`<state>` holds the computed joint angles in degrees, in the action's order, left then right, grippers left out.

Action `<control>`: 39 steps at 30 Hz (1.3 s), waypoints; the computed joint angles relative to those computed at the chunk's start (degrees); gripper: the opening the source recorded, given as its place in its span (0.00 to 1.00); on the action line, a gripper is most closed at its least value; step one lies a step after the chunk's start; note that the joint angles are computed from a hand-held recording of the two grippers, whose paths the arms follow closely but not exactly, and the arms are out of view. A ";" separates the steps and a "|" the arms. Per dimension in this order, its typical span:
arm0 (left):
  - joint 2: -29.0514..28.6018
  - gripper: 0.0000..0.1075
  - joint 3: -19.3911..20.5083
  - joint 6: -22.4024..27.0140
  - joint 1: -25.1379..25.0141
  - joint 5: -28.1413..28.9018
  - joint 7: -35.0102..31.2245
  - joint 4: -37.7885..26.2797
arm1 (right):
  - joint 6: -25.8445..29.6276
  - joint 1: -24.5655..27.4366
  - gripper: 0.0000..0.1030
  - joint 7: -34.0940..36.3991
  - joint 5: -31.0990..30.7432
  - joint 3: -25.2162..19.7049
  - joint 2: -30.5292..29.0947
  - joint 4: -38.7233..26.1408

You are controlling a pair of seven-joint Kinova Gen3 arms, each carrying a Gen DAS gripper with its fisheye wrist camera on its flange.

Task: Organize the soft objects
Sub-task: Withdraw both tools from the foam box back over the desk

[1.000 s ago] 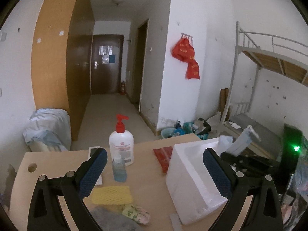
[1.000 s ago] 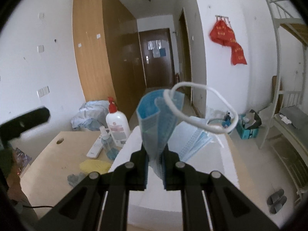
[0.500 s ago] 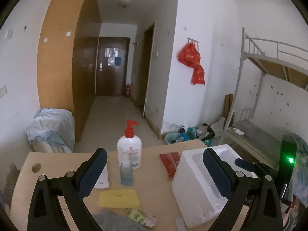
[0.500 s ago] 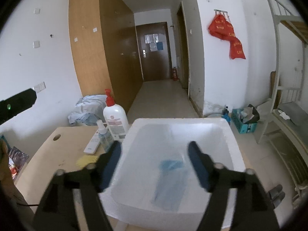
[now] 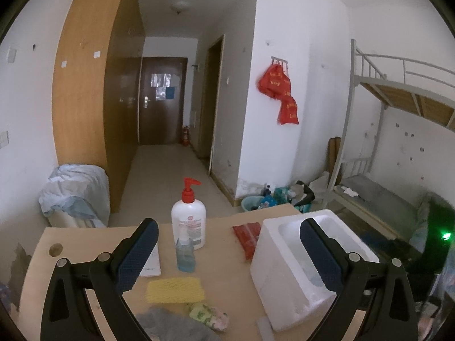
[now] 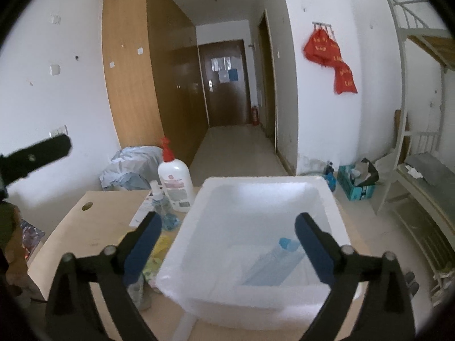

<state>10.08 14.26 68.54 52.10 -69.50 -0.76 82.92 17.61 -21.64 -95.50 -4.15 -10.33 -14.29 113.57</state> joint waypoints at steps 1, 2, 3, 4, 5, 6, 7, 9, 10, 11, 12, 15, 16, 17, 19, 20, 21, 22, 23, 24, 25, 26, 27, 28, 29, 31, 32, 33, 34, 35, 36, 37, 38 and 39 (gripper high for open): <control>0.07 0.93 0.21 0.86 0.37 0.16 -0.41 -0.32 | -0.40 -0.18 0.95 0.00 -0.13 0.00 -1.05 0.64; 0.09 0.93 0.43 2.17 1.04 -0.07 -0.55 -0.60 | -0.80 -0.89 0.95 0.38 -0.65 0.65 -1.78 1.19; 0.07 0.93 0.63 3.71 1.84 -0.65 -0.52 -0.82 | -1.13 -1.62 0.98 0.66 -1.23 1.15 -2.50 1.62; 0.05 0.93 0.80 5.05 2.58 -1.39 -0.17 -0.83 | -1.50 -2.82 1.00 1.25 -1.95 1.92 -3.30 2.08; 0.00 0.93 1.07 7.03 3.57 -2.31 0.15 -0.97 | -1.86 -3.62 1.00 1.69 -2.38 2.27 -3.74 2.39; -0.11 0.93 1.29 8.55 4.21 -2.77 0.38 -0.97 | -2.31 -4.41 1.00 2.11 -2.71 2.40 -4.21 2.72; -0.28 0.93 1.56 10.30 4.89 -3.16 0.76 -0.93 | -2.73 -5.51 1.00 2.70 -3.03 2.56 -4.67 2.97; -0.99 0.93 2.24 13.46 6.00 -3.77 2.11 -0.14 | -3.22 -8.25 1.00 4.24 -3.88 3.65 -5.12 3.14; -1.30 0.93 2.65 15.11 6.40 -3.94 2.57 0.11 | -3.58 -9.60 1.00 4.95 -4.26 3.86 -5.38 3.25; -1.68 0.93 3.10 17.00 6.85 -4.08 3.26 0.46 | -3.92 -10.72 1.00 5.54 -4.59 3.97 -5.55 3.37; -1.97 0.93 3.53 18.27 7.00 -4.11 3.77 0.71 | -4.10 -11.55 1.00 6.02 -4.83 4.06 -5.66 3.48; -3.06 0.93 5.03 22.24 7.50 -3.95 5.55 1.91 | -4.50 -14.51 1.00 7.48 -5.74 4.33 -5.49 3.40; -3.44 0.93 5.54 23.35 7.60 -3.83 6.12 2.42 | -4.70 -15.36 1.00 7.90 -6.01 4.34 -5.39 3.36; -3.80 0.93 6.06 24.41 7.66 -3.72 6.73 2.83 | -4.79 -15.42 1.00 7.90 -6.08 3.62 -5.24 3.18; -4.39 0.93 7.08 26.41 7.74 -3.52 7.84 3.68 | -4.95 -15.41 1.00 7.86 -6.12 2.60 -5.13 2.95; -4.74 0.93 7.58 27.36 7.78 -3.35 8.25 3.99 | -5.17 -15.36 1.00 7.70 -6.11 1.91 -5.11 2.94; -5.00 0.93 8.03 28.04 7.71 -3.18 8.52 4.20 | -5.15 -15.28 1.00 7.52 -6.00 1.17 -5.00 2.78; -5.17 0.93 8.43 28.66 7.63 -3.07 8.75 4.39 | -5.35 -15.12 1.00 7.31 -5.82 0.40 -4.92 2.73; -5.48 0.93 8.82 29.24 7.60 -2.91 9.12 4.82 | -5.49 -14.60 1.00 6.86 -5.60 -0.54 -4.99 2.80; -5.82 0.93 9.23 29.59 7.55 -2.67 9.63 5.42 | -5.37 -13.96 1.00 6.26 -5.33 -1.64 -4.80 2.53; -6.22 0.94 9.62 29.69 7.41 -2.33 10.17 6.15 | -5.38 -14.14 1.00 6.00 -5.25 -1.95 -4.74 2.55; -6.86 0.94 9.94 29.44 7.14 -1.73 11.00 7.34 | -5.46 -14.18 1.00 5.66 -5.16 -2.40 -4.62 2.53; -7.43 0.94 10.34 28.97 6.77 -1.04 11.78 8.45 | -5.52 -13.72 1.00 5.11 -4.92 -3.23 -4.54 2.54; -8.03 0.94 10.79 28.30 6.39 -0.56 12.77 9.71 | -5.61 -13.28 1.00 4.55 -4.66 -3.94 -4.60 2.67; -8.60 0.94 11.33 27.60 6.05 -0.12 14.12 11.18 | -5.85 -12.84 1.00 3.94 -4.41 -4.70 -4.67 2.96; -9.80 0.94 12.48 25.93 5.35 0.93 16.17 13.98 | -6.37 -10.67 1.00 1.96 -3.51 -7.46 -4.90 3.53; -10.43 0.94 13.16 25.09 5.08 1.22 17.43 15.84 | -7.05 -9.90 1.00 1.04 -3.15 -8.48 -5.12 4.10; -10.86 0.94 13.80 24.52 4.73 1.42 18.42 17.20 | -7.53 -9.24 1.00 0.15 -2.78 -9.43 -5.37 4.58; -11.30 0.94 14.41 23.86 4.43 1.59 19.34 18.56 | -8.45 -8.85 1.00 -0.61 -2.43 -10.24 -5.74 5.46; -11.82 0.94 15.07 23.20 4.23 1.66 20.52 20.18 | -9.25 -8.27 1.00 -1.33 -2.11 -11.09 -6.05 6.12; -12.16 0.94 15.77 22.94 4.03 1.55 21.74 21.44 | -10.18 -6.64 1.00 -2.59 -1.72 -12.97 -6.46 6.91; -12.42 0.94 16.29 22.72 3.76 1.50 22.37 22.23 | -11.07 -4.46 1.00 -3.95 -1.38 -15.20 -6.99 7.83; -12.74 0.94 16.89 22.43 3.65 1.27 23.49 23.47 | -11.60 -3.34 1.00 -4.79 -1.00 -16.38 -7.32 8.40; -12.96 0.94 17.42 22.30 3.51 1.03 24.45 24.43 | -12.05 -1.74 1.00 -5.62 -0.54 -18.19 -7.69 8.91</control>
